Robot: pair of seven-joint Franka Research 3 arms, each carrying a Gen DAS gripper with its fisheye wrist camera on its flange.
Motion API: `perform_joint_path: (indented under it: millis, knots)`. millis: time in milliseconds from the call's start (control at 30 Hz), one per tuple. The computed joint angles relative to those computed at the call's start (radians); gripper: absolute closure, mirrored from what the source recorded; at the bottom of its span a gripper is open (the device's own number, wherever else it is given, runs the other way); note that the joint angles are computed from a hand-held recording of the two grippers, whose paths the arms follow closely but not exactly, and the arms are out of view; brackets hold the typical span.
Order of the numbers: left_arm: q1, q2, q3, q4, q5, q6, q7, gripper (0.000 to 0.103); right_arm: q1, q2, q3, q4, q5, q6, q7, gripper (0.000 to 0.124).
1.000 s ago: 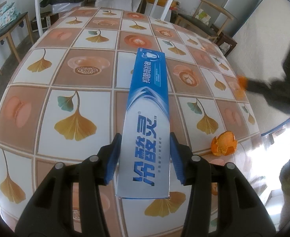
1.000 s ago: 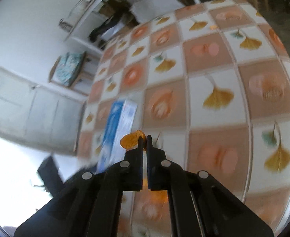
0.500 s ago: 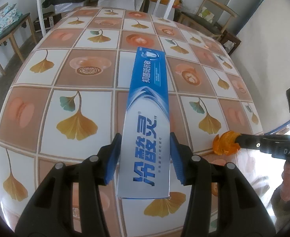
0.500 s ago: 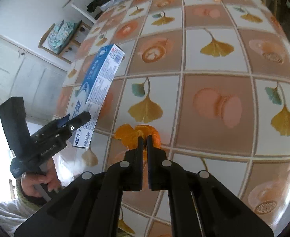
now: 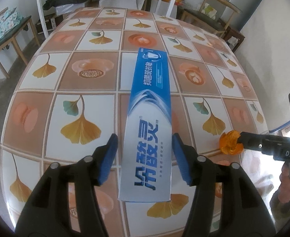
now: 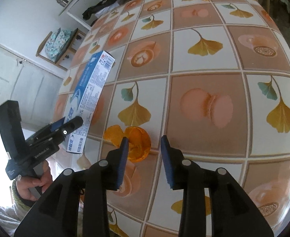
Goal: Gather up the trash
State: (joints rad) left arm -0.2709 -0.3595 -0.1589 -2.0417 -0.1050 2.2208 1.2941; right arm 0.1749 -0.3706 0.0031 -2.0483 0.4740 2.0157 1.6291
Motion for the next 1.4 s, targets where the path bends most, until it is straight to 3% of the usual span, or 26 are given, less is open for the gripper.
perform_joint_path:
  millis: [267, 433, 533, 800, 1400]
  knots:
    - [0.006, 0.031, -0.017, 0.028, 0.048, 0.003, -0.007, 0.05, 0.007, 0.011, 0.038, 0.019, -0.098, 0.003, 0.022, 0.095]
    - [0.003, 0.037, -0.022, 0.029, 0.06, 0.002, 0.0, 0.059, 0.02, 0.012, 0.046, 0.026, -0.134, -0.01, 0.013, 0.103]
    - [0.003, 0.037, -0.024, 0.027, 0.064, 0.007, -0.005, 0.06, 0.02, 0.011, 0.052, 0.028, -0.158, -0.01, 0.021, 0.106]
    - [0.0, 0.03, -0.028, 0.014, 0.085, 0.027, -0.013, 0.06, 0.022, 0.004, 0.045, 0.019, -0.153, -0.005, 0.03, 0.114]
    - [-0.008, -0.008, -0.033, 0.008, 0.116, 0.061, -0.03, 0.06, 0.008, -0.05, 0.03, -0.009, -0.113, 0.024, 0.05, 0.115]
